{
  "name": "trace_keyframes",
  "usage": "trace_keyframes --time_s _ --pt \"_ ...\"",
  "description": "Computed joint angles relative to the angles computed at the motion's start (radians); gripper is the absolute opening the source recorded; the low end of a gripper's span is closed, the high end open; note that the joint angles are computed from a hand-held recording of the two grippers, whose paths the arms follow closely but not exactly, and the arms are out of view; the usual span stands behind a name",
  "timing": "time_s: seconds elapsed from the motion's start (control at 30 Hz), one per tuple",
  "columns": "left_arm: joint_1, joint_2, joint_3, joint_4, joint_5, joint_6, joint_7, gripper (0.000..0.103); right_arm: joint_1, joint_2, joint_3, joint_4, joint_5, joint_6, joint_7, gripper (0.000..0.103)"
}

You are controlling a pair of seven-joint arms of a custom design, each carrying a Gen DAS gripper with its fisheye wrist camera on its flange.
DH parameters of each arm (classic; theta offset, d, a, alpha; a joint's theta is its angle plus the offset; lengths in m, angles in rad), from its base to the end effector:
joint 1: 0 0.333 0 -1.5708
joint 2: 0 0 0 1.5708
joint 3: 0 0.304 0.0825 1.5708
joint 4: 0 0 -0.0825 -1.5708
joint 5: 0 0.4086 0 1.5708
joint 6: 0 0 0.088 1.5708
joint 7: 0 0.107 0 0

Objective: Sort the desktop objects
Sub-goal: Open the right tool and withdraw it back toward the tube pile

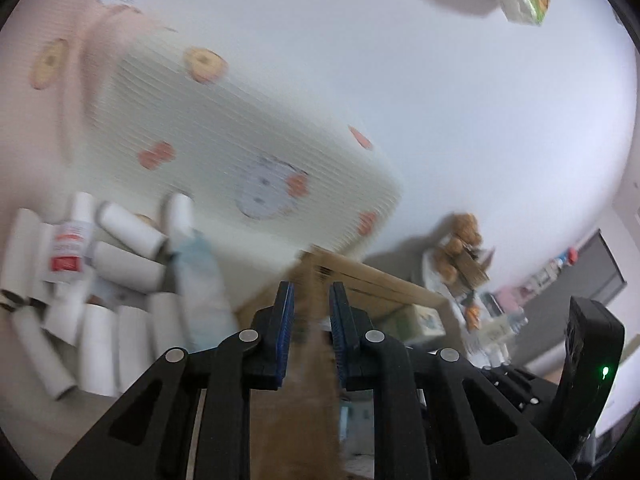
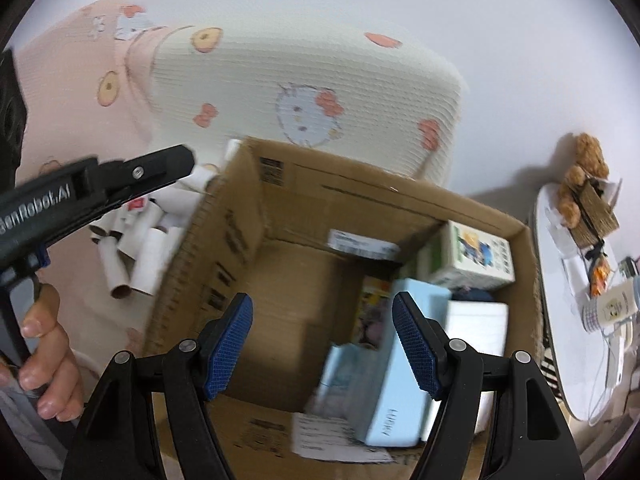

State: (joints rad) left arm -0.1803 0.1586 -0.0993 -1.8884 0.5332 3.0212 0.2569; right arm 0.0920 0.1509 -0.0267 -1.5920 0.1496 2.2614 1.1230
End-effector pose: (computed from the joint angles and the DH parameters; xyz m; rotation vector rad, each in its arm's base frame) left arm 0.6283 -0.2161 0.5107 -2.2168 1.2455 -1.3155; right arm 0.6717 0.0491 0.5834 -2.2861 1.4351 -0.4896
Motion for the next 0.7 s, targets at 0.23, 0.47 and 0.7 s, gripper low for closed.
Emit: trace_keyframes --time_s 0.23,0.47,0.7 --pt "0.039 -0.108 0.031 -0.152 0.175 0.041 -0.187 0.02 0.043 -0.005 0.02 -0.021 -0.053 0.037 0.017 0.07" --pt "0.138 -0.196 -0.004 -0.286 0.363 0.017 -0.407 0.02 0.071 -0.012 0.039 -0.025 -0.03 0.074 -0.014 0.07" --pt "0.231 -0.299 -0.04 -0.443 0.299 0.0 -0.426 0.02 0.109 0.022 0.07 0.018 0.033 0.034 -0.057 0.07"
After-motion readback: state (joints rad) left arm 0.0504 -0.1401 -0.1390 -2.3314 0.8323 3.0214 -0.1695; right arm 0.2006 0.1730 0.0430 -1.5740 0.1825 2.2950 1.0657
